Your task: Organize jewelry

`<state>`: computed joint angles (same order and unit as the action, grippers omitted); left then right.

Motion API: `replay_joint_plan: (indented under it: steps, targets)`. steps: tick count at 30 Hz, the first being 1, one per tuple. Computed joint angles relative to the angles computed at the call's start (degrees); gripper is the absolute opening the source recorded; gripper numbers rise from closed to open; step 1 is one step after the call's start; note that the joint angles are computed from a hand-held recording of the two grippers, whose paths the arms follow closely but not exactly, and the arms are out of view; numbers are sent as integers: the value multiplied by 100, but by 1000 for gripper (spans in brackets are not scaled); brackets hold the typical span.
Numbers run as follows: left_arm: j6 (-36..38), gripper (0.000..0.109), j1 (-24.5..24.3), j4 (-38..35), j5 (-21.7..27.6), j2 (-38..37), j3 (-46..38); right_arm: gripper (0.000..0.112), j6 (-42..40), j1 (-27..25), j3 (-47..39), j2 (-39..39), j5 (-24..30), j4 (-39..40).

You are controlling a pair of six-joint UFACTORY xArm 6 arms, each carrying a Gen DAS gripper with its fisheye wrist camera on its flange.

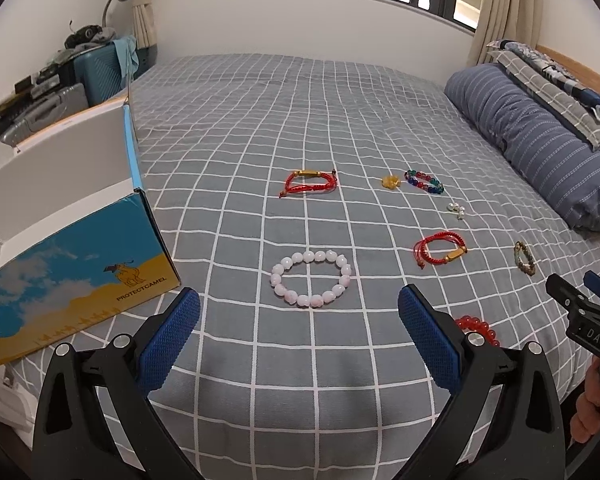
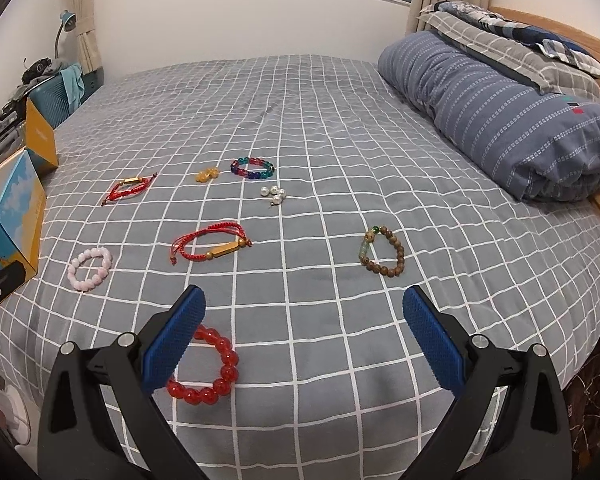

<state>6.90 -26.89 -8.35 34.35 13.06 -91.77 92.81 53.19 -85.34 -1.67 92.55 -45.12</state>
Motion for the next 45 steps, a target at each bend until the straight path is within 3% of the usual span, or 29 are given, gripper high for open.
replay_joint_plan:
  steps: [45]
  targets:
    - [182, 97, -142, 111, 5, -122, 194, 95, 60, -47, -42, 83, -139, 63]
